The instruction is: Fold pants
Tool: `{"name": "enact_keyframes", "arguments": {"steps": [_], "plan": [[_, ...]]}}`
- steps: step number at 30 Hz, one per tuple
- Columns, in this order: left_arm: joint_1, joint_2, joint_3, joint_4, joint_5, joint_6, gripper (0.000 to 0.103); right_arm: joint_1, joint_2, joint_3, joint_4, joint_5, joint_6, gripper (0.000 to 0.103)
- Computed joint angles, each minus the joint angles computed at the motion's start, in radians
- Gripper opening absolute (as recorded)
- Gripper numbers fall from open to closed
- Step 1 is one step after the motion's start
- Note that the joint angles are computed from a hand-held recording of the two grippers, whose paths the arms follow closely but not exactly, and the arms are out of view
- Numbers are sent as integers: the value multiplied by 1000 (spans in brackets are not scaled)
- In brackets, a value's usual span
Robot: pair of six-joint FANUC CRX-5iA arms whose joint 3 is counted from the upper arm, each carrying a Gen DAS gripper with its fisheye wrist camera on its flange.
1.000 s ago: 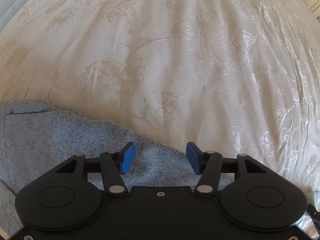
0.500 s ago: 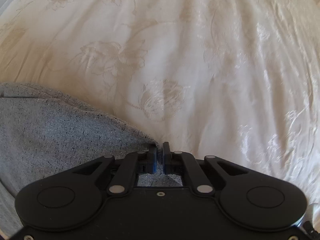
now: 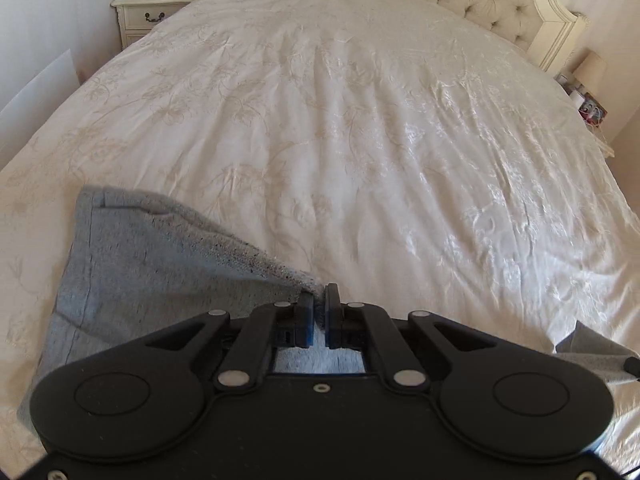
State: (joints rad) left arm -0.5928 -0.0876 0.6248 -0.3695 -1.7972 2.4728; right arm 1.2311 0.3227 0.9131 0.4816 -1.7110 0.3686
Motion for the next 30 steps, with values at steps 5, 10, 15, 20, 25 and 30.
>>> {"name": "enact_keyframes", "arguments": {"steps": [5, 10, 15, 20, 25, 30], "plan": [[-153, -31, -98, 18, -67, 108, 6, 100, -118, -175, -9, -94, -135, 4], [-162, -80, -283, 155, -33, 244, 6, 164, -197, -343, -69, -132, -250, 4], [-154, -95, -354, 195, 6, 274, 6, 182, -204, -390, -93, -145, -279, 4], [-168, -93, -331, 165, 14, 242, 6, 199, -183, -353, -31, -158, -272, 4], [-204, -92, -310, 146, -2, 232, 6, 261, -186, -334, 13, -200, -314, 4], [-239, -87, -331, 147, -32, 247, 6, 289, -233, -423, -112, -215, -441, 4]]}}
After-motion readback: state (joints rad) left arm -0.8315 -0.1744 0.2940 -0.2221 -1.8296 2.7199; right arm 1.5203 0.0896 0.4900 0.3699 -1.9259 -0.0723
